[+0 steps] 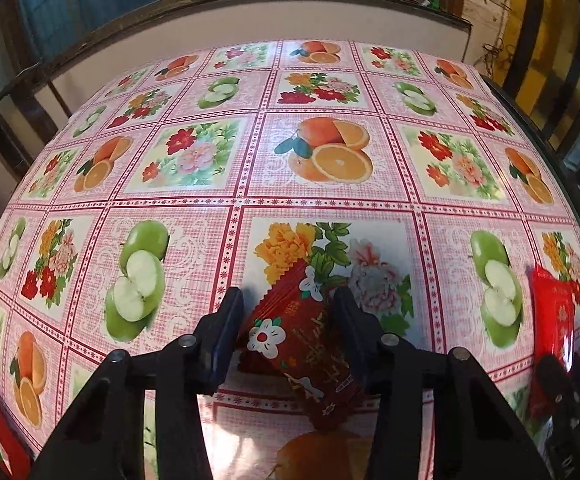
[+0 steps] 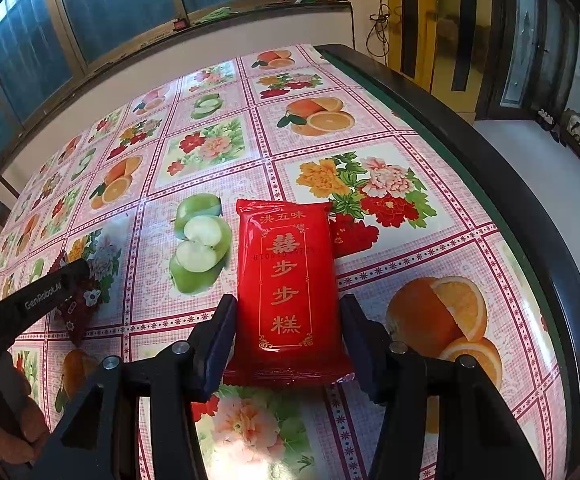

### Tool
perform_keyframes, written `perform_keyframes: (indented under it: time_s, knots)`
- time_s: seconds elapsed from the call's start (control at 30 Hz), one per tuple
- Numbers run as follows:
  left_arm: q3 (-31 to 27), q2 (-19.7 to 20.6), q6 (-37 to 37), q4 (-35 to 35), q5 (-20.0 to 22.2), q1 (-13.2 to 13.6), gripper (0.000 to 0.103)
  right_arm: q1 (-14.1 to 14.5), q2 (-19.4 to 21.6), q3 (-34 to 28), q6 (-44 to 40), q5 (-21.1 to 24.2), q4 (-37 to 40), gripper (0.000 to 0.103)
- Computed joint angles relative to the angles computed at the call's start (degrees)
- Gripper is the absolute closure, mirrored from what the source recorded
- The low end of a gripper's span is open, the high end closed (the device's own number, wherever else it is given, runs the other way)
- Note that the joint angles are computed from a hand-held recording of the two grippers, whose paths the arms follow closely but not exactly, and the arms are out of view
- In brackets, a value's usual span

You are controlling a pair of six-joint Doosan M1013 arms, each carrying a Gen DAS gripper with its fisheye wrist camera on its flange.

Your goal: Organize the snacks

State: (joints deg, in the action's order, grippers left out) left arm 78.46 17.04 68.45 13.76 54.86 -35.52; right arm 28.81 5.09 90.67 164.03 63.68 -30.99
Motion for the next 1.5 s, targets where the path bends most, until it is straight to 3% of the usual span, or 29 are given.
perform_keyframes:
  time_s: [0.23, 0.63, 0.93, 1.07, 1.5]
  knots:
    - [3.0, -2.9, 14.3, -6.4, 1.8, 1.3, 0.058, 0.3, 0.4, -0.3, -0.9, 0.8, -0.7, 0.047]
    - [14.5, -13.0, 22.2, -8.4, -0.4, 1.1, 0.059, 3.0, 1.3, -0.6, -1.7, 5.4, -4.8, 0.049]
    - [19.4, -18.1, 26.4, -12.6, -3.1, 1.1, 0.059, 9.6, -0.7, 0.7, 1.3, 4.2, -1.1, 0.049]
    - [20.7, -19.7, 27.8, -15.0, -4.7, 1.8, 0.059, 11.2, -2.6, 2.5, 2.1, -0.8, 2.5, 0.049]
    - [22.8, -21.4, 29.2, -21.4, -6.0, 5.6, 0.059, 10.0, -11.5, 15.6, 9.0, -32.4, 14.2, 0.049]
